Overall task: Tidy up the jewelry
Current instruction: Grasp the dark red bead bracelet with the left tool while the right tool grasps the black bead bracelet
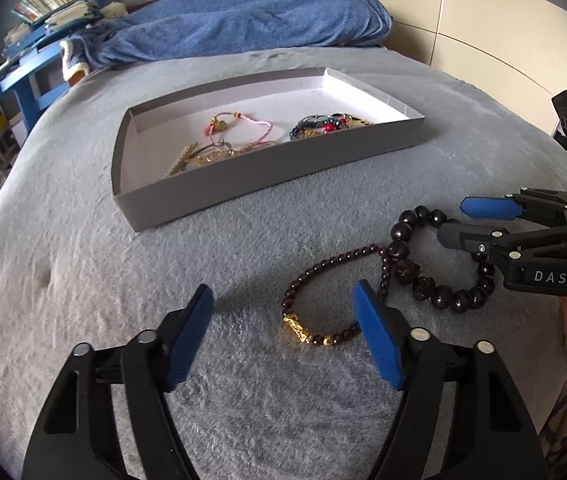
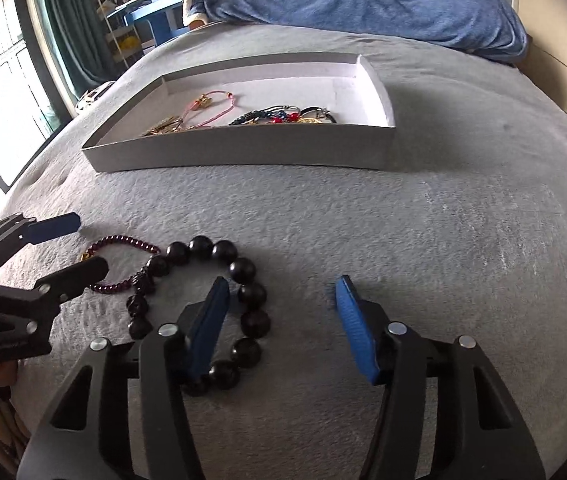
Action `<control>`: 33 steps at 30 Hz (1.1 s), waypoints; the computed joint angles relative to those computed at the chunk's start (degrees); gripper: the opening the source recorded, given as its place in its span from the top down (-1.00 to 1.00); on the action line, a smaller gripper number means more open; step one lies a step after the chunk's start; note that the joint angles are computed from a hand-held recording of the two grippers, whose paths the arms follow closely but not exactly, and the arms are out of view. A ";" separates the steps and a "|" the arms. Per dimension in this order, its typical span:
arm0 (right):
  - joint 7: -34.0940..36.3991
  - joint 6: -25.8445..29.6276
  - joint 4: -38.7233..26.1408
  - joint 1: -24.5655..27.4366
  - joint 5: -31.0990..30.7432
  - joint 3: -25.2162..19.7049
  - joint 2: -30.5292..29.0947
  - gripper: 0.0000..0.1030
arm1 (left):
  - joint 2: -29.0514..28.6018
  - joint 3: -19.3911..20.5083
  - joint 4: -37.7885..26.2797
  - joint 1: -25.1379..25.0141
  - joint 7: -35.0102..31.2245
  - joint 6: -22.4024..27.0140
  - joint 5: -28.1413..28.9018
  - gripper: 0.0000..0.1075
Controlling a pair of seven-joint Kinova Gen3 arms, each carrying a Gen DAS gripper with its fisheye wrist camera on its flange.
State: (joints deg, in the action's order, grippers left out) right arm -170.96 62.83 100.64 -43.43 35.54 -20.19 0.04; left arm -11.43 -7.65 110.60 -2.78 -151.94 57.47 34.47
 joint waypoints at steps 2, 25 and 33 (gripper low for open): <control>0.56 -0.20 -0.05 -0.07 -0.07 -0.03 0.15 0.10 | 0.28 0.26 -0.17 -0.02 0.55 0.18 -0.60 -0.19; 3.08 4.25 -3.09 -3.84 1.70 1.04 3.45 0.28 | -0.19 2.73 0.29 1.73 5.52 -3.09 -6.44 -0.09; 3.57 4.54 -3.49 -5.14 3.30 1.32 4.25 0.66 | -1.35 1.87 1.19 3.53 3.58 -4.02 -6.59 0.32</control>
State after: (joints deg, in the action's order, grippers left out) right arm -167.39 67.38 97.15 -48.58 38.84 -18.87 4.28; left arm -12.78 -5.77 111.79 0.75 -148.36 53.45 27.88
